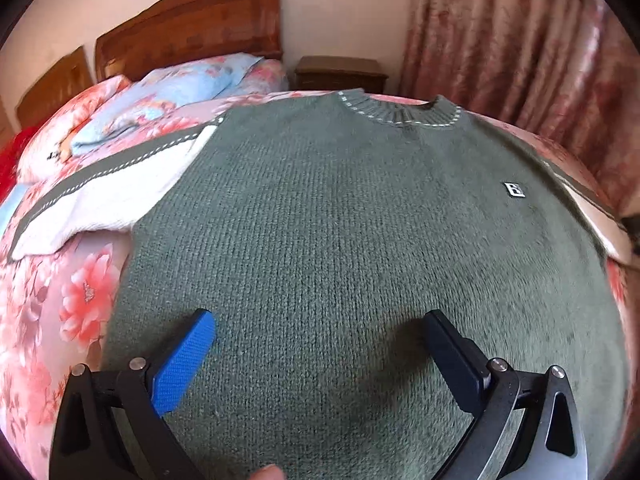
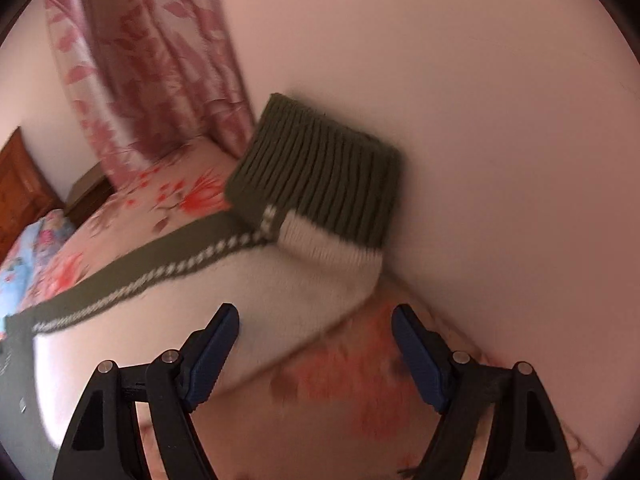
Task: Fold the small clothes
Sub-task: 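Grasp the cuff of the sleeve nearest the right tool with the right gripper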
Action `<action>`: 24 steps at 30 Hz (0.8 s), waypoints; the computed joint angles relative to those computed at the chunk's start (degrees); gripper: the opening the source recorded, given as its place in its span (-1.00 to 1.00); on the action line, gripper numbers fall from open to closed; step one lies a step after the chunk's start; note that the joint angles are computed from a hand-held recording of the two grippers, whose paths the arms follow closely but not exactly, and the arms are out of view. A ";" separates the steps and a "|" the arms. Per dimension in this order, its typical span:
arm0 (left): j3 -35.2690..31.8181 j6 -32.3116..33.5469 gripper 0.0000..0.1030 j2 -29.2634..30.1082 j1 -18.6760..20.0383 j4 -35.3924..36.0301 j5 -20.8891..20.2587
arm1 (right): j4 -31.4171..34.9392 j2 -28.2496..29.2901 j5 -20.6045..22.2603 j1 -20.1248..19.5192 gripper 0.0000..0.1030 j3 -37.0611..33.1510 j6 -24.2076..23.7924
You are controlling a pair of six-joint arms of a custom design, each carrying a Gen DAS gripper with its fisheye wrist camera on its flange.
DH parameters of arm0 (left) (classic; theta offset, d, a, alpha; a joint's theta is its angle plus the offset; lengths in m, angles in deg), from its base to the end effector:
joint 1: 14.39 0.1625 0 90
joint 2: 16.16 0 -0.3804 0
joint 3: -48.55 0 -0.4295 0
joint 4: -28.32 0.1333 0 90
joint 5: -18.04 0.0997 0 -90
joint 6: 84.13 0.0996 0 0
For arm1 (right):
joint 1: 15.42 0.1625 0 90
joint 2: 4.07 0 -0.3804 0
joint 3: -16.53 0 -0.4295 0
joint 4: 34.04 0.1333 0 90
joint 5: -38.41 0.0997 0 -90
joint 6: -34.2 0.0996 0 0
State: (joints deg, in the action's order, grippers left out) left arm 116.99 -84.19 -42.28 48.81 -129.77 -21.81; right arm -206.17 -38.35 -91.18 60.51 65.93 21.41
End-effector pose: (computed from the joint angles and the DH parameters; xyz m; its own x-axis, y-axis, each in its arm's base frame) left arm -0.1629 -0.7878 0.0267 -0.7229 -0.0099 -0.6909 0.4053 0.8038 -0.4355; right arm -0.1361 -0.8304 0.3265 -0.6109 0.6538 0.4465 -0.0413 0.5369 -0.8426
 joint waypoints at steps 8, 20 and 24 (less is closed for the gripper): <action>0.76 -1.14 1.00 -0.40 -0.28 0.35 0.22 | 3.83 10.47 -2.87 0.77 -0.11 -17.95 -4.51; -0.18 -1.15 1.00 0.05 -0.05 0.52 0.02 | -18.85 1.96 17.75 6.63 -0.76 5.25 -28.85; 0.11 -1.01 1.00 -0.12 0.01 0.11 -0.38 | -8.57 0.72 23.08 10.73 -0.68 10.72 -40.47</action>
State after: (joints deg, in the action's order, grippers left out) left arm 117.10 -85.21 -42.41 48.82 -129.65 -22.19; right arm -214.75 -37.63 -68.11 71.24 76.65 -19.06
